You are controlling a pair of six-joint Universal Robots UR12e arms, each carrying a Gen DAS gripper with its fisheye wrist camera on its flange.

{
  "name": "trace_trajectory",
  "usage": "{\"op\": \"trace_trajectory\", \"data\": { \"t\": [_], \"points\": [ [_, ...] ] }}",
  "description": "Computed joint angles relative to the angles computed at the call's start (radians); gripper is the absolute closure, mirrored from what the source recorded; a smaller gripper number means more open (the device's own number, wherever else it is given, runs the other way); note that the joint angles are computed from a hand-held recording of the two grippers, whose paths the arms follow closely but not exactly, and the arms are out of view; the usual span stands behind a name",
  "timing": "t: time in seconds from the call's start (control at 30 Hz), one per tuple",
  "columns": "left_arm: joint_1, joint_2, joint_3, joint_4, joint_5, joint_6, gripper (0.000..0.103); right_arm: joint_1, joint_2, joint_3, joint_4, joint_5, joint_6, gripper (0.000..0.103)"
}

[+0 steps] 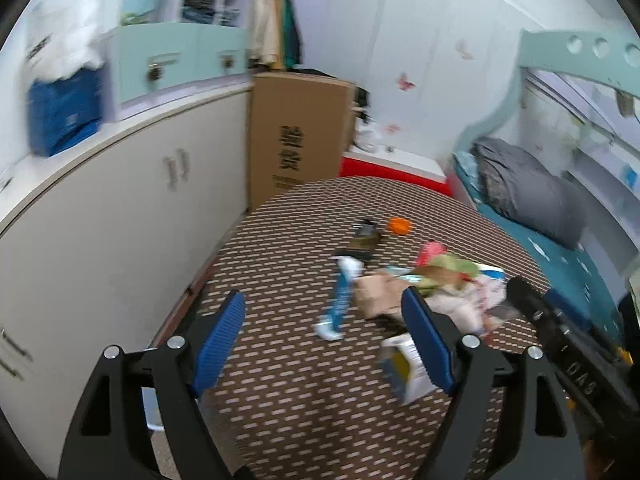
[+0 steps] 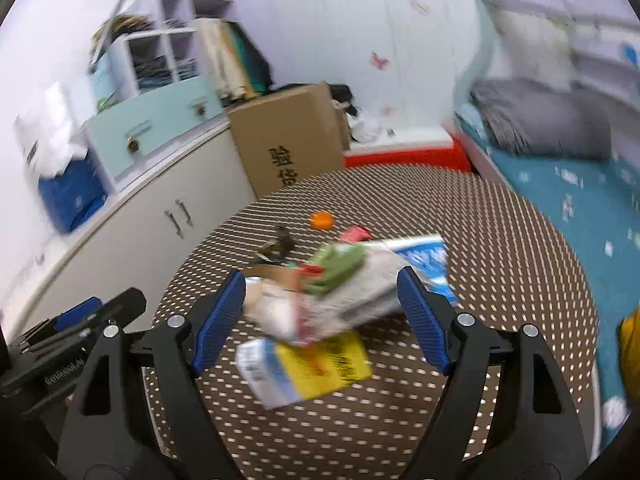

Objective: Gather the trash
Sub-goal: 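Grasp the green vegetable bundle with the left tool while the right tool grasps a newspaper strip, then carry both items over the wastebasket and open both tools to drop them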

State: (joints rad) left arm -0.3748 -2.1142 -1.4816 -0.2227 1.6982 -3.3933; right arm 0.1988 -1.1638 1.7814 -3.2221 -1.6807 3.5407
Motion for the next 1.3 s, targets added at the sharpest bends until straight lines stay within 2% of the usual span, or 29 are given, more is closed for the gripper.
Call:
{"op": "trace_trajectory", "data": {
  "t": [0.17, 0.27, 0.5, 0.57, 0.63, 0.67, 0.7, 0.73, 0.77, 0.87, 0.97, 1.07, 1.13, 1.2, 1.3],
  "points": [
    [-0.023, -0.054, 0.104, -0.091, -0.062, 0.055, 0.024, -0.053, -0.007, 0.039, -0.025, 0.042, 0.134, 0.025],
    [-0.031, -0.095, 0.172, -0.15, -0.094, 0.079, 0.024, -0.069, -0.005, 0.045, -0.036, 0.048, 0.182, 0.021],
    [-0.048, -0.176, 0.301, -0.277, -0.079, 0.119, 0.025, -0.109, 0.011, 0.04, -0.02, 0.121, 0.232, 0.021],
    [-0.053, -0.188, 0.318, -0.295, -0.065, 0.14, 0.036, -0.111, 0.018, 0.031, -0.013, 0.135, 0.233, 0.021],
    [-0.054, -0.201, 0.343, -0.343, -0.065, 0.165, 0.059, -0.116, 0.024, 0.026, -0.012, 0.158, 0.233, 0.021],
    [-0.051, -0.205, 0.349, -0.358, -0.085, 0.17, 0.067, -0.116, 0.028, 0.02, -0.008, 0.169, 0.232, 0.021],
    [-0.048, -0.206, 0.349, -0.359, -0.1, 0.172, 0.083, -0.116, 0.031, 0.015, -0.002, 0.177, 0.231, 0.021],
    [-0.047, -0.206, 0.346, -0.35, -0.091, 0.166, 0.085, -0.115, 0.034, 0.01, 0.0, 0.188, 0.227, 0.021],
    [-0.046, -0.202, 0.337, -0.329, -0.081, 0.153, 0.085, -0.113, 0.036, 0.006, 0.003, 0.189, 0.225, 0.021],
    [-0.031, -0.18, 0.29, -0.235, -0.109, 0.085, 0.086, -0.106, 0.044, -0.008, 0.015, 0.201, 0.21, 0.021],
    [-0.032, -0.166, 0.265, -0.175, -0.062, 0.061, 0.086, -0.103, 0.053, -0.026, 0.042, 0.226, 0.197, 0.021],
    [-0.031, -0.148, 0.237, -0.134, -0.035, 0.058, 0.086, -0.107, 0.062, -0.036, 0.053, 0.293, 0.2, 0.021],
    [-0.028, -0.136, 0.217, -0.115, -0.033, 0.05, 0.086, -0.105, 0.066, -0.044, 0.062, 0.32, 0.193, 0.036],
    [-0.023, -0.121, 0.194, -0.094, -0.031, 0.042, 0.086, -0.104, 0.067, -0.053, 0.086, 0.332, 0.197, 0.075],
    [-0.014, -0.095, 0.153, -0.055, -0.033, 0.022, 0.087, -0.107, 0.067, -0.052, 0.054, 0.36, 0.206, 0.085]
  ]
}}
